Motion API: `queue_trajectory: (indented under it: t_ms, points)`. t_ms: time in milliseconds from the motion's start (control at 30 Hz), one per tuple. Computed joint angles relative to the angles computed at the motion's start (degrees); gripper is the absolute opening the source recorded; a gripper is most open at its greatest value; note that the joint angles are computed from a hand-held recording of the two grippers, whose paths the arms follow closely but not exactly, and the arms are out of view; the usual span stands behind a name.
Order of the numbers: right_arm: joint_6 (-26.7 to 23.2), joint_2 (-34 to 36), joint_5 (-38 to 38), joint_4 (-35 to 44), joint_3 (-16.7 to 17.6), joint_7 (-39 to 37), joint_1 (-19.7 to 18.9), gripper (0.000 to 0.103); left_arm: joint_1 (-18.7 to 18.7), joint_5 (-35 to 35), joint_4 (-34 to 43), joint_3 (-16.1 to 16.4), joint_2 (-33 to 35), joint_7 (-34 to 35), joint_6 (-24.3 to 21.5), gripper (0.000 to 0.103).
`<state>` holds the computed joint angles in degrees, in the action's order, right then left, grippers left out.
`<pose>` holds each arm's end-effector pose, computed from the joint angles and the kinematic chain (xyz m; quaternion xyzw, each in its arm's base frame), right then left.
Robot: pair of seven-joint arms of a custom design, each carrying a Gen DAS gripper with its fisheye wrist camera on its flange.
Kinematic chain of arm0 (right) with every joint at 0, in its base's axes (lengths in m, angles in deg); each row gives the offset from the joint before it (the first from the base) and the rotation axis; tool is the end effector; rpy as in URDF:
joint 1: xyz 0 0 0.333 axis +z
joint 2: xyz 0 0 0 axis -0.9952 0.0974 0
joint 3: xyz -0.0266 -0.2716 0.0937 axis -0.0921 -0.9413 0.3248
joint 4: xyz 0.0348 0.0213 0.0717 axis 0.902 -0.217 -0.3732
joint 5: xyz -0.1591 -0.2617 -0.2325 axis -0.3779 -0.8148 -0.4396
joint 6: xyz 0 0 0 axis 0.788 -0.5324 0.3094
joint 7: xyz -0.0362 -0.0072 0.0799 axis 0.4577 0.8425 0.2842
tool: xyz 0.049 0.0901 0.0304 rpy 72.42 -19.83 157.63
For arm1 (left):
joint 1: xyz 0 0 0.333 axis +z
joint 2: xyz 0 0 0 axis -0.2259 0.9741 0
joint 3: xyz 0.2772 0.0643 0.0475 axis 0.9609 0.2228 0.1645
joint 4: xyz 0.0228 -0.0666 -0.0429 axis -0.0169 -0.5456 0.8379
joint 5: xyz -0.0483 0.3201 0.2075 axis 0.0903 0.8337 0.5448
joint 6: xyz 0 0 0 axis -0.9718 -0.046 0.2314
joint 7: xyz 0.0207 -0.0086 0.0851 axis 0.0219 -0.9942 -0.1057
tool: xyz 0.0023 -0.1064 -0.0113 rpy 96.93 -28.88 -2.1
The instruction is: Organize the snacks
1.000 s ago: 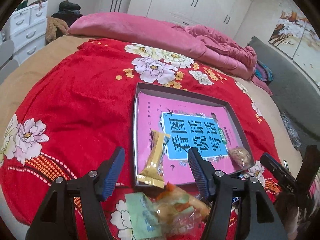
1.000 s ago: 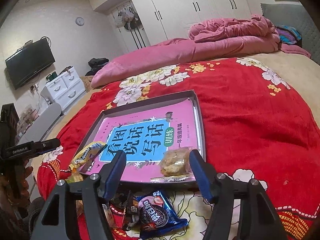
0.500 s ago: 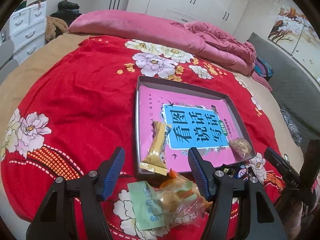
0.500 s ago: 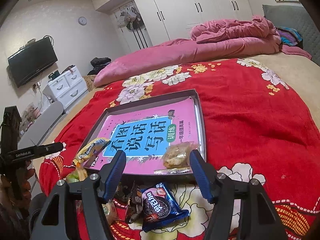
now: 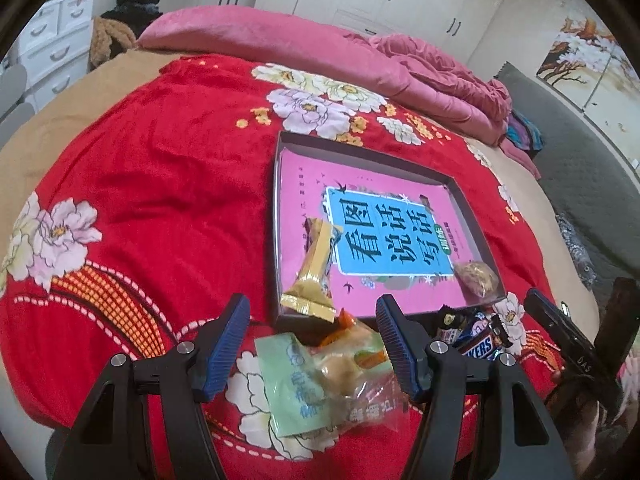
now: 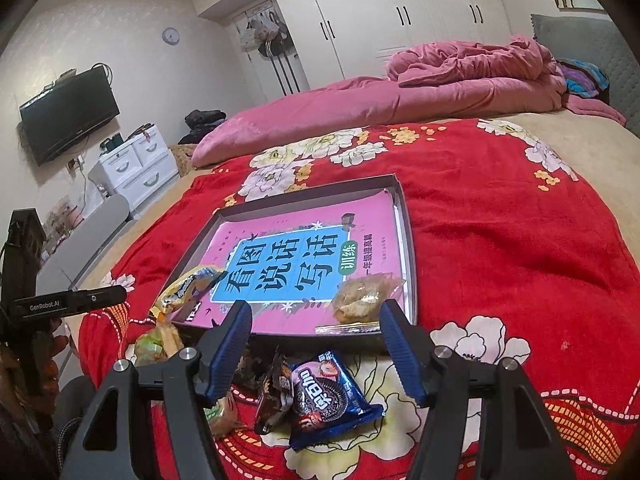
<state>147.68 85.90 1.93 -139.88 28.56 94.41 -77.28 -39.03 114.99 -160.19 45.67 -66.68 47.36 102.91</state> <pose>0.6535 0.1429 0.5247 -0.7885 0.4431 -0.0551 0.4230 0.5336 -0.3872 0.5229 -0.8284 0.4426 -0.2904 0.1833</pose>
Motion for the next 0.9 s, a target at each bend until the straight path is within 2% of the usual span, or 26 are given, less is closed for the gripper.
queue_trajectory:
  t_ms: [333, 900]
  points:
    - [0.3, -1.4, -0.6, -1.8, -0.2, -0.4, 0.4, 0.066, 1.7, -5.1, -4.8, -0.8, -1.8, -0.8, 6.6, 0.067]
    - [0.3, -3.2, -1.1, -4.0, -0.7, -0.7, 0.8, 0.067, 3.0, -14.2, -7.4, -1.2, -0.9, 0.3, 13.0, 0.067]
